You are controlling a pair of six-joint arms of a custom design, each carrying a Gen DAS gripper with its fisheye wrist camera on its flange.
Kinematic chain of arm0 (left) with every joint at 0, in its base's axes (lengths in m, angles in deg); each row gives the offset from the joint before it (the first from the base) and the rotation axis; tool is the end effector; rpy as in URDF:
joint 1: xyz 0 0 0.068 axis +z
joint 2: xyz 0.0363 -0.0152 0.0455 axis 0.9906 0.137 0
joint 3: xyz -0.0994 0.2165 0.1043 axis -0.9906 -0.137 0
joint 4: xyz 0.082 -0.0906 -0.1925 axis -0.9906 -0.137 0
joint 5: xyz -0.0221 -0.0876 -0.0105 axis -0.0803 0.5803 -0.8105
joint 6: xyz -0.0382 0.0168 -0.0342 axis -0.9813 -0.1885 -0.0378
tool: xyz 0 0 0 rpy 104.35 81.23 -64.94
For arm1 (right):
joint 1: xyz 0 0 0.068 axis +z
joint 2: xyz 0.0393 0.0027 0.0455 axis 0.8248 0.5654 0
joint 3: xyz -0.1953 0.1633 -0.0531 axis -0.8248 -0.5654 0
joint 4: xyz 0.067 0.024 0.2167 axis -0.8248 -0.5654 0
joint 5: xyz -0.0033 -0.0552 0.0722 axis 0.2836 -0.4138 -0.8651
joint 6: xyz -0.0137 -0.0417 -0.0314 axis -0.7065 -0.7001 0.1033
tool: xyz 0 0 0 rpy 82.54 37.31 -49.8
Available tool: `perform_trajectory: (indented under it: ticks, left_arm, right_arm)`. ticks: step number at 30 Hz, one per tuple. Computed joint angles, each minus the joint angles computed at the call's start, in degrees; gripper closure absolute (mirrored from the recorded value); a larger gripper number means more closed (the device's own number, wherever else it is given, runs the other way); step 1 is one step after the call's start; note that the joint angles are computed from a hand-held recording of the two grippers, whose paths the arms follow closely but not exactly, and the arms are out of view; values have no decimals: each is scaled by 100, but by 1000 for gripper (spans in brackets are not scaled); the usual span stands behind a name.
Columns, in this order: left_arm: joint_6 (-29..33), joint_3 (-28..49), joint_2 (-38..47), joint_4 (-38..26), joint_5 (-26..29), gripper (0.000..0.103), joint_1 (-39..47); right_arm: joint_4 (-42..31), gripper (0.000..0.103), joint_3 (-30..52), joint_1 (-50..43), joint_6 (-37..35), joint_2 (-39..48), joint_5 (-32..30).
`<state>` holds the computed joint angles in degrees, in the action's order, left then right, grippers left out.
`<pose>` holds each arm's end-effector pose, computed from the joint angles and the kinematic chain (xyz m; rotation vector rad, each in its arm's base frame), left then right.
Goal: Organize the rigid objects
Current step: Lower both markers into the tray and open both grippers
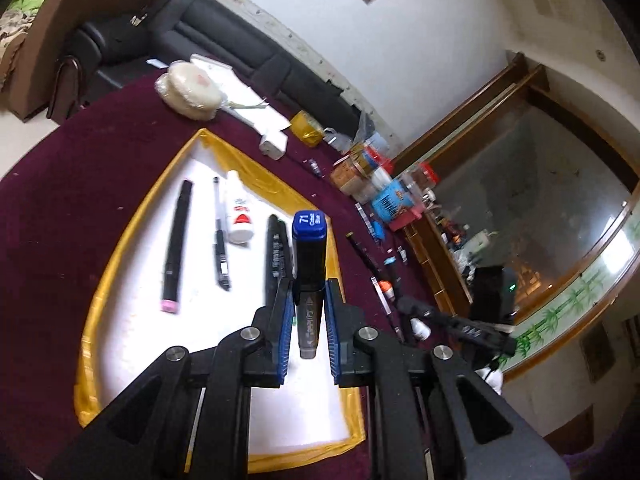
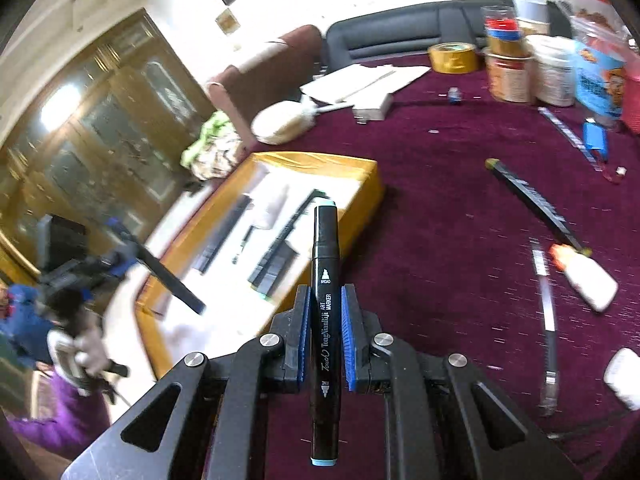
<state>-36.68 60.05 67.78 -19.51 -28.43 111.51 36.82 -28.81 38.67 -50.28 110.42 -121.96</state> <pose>0.1425 0.0456 0.0768 -0.1304 2.2283 -0.9922 0.2119 -0.0385 0.0908 -0.3799 2.4443 0.7751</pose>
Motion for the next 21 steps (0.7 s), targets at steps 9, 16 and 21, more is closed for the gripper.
perform_trajectory:
  ticks: [9, 16, 21]
  left_arm:
    - [113, 1636, 822, -1210, -1235, 91, -754]
    - [-509, 2488, 1789, -920, -1617, 90, -1256]
    - [-874, 2753, 2145, -688, -2045, 90, -1587]
  right_arm:
    - [1574, 90, 528, 2059, 3125, 1031, -225]
    - [2215, 90, 1596, 3238, 4832, 2187, 784]
    - [2046, 90, 2027, 3444, 4998, 2482, 1334]
